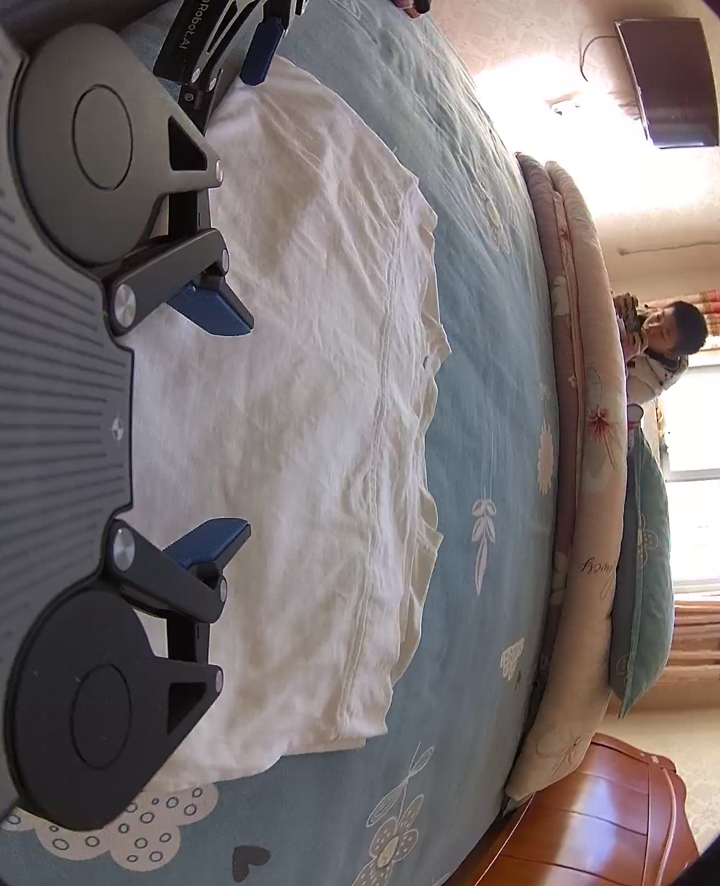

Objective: Fold clothes

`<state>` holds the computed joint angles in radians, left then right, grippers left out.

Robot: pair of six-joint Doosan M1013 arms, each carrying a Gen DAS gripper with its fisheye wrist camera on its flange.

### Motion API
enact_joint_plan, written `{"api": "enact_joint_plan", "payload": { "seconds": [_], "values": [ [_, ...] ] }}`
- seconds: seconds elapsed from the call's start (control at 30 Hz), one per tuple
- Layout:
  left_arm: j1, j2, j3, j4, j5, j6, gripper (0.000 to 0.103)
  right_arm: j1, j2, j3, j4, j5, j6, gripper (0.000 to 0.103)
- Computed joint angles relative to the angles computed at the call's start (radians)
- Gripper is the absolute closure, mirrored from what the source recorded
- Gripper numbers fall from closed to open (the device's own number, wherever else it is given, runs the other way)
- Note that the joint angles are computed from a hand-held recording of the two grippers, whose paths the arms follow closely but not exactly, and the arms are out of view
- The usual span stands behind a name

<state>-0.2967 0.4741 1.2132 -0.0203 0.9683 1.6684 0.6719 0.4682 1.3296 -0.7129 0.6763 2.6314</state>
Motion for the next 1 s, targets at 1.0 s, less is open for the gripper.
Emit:
{"api": "enact_joint_plan", "payload": {
  "seconds": [1.0],
  "values": [
    [0.020,0.130,-0.208,0.005,-0.041,-0.032,0.008,0.038,0.024,-0.022,0.060,0.149,-0.121,0.000]
  ]
}}
